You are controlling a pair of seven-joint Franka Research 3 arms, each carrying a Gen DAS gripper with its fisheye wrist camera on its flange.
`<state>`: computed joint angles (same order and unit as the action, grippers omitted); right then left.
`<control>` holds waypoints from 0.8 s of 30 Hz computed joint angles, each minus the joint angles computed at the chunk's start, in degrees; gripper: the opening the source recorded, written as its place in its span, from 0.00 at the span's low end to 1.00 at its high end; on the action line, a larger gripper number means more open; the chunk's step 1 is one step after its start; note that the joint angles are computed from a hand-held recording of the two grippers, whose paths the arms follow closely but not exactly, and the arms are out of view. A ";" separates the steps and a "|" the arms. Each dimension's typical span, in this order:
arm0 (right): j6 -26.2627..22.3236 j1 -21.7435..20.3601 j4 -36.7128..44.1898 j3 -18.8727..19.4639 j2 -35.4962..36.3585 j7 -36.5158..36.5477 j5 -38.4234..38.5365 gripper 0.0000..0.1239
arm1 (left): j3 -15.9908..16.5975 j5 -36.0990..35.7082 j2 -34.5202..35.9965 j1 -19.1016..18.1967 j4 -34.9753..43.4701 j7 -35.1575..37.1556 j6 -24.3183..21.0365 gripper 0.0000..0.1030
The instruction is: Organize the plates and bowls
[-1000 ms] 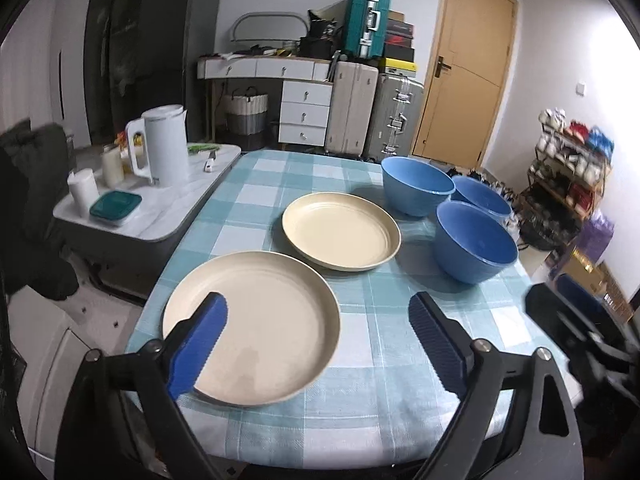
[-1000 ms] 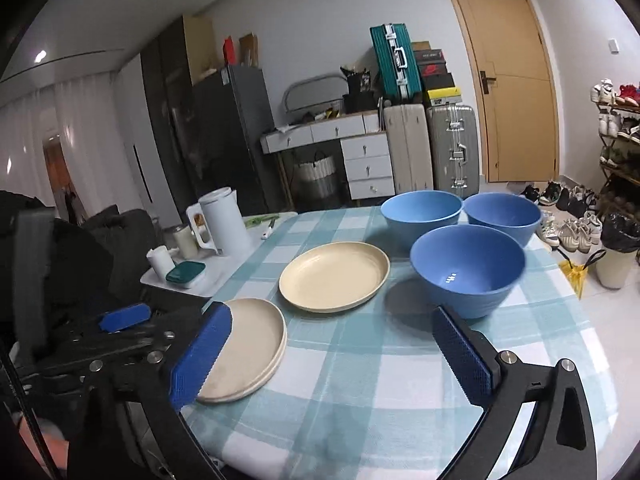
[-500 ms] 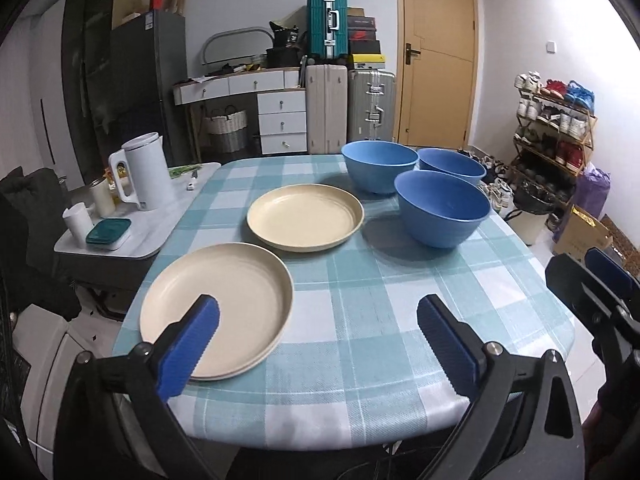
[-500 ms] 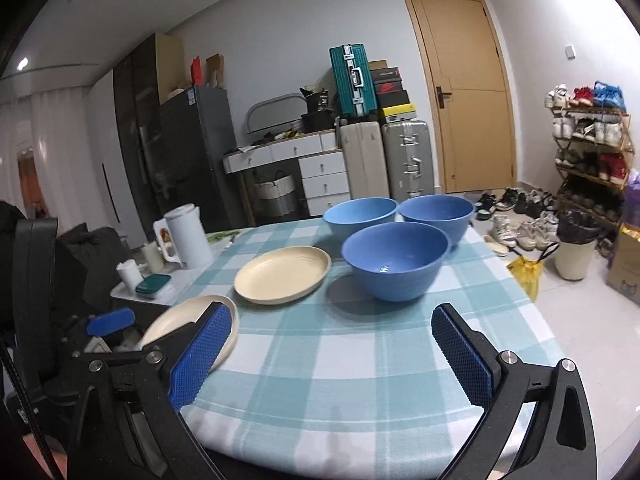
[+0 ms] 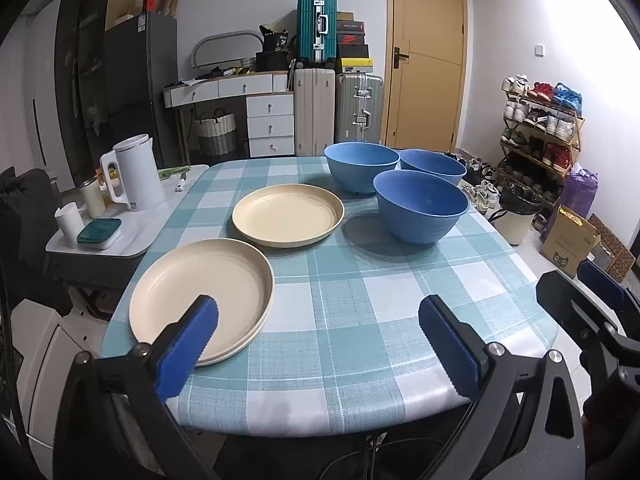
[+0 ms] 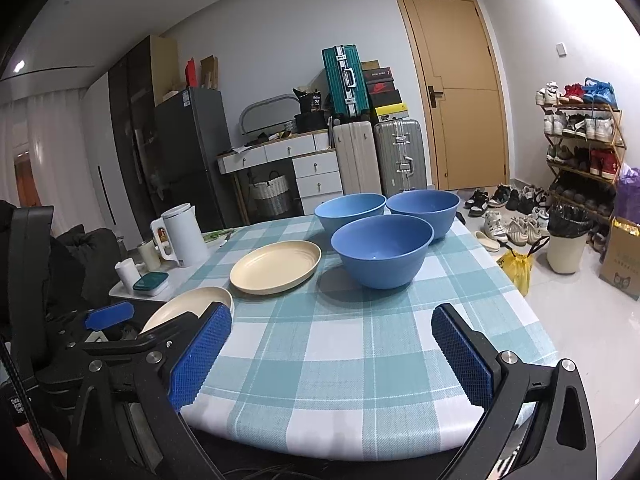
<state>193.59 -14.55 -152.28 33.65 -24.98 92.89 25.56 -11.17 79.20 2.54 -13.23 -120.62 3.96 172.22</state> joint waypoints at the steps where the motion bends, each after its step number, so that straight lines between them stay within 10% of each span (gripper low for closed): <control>1: -0.08 0.00 -0.15 0.14 -0.28 0.01 0.00 0.82 | -0.02 0.14 -0.20 -0.03 -0.17 -0.13 0.08 0.99; 15: -1.34 -0.30 2.38 0.88 2.45 0.99 -2.36 0.82 | -0.01 -0.32 -1.17 1.09 -0.78 0.59 -0.07 0.99; 24: -3.11 -13.43 11.64 11.68 10.65 2.02 -7.46 0.82 | 1.37 -23.29 3.88 3.55 4.95 25.43 -0.98 0.99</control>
<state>190.47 -27.99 -140.63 45.33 -14.33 94.91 18.10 -9.80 55.91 6.42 -9.68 -115.67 29.39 171.23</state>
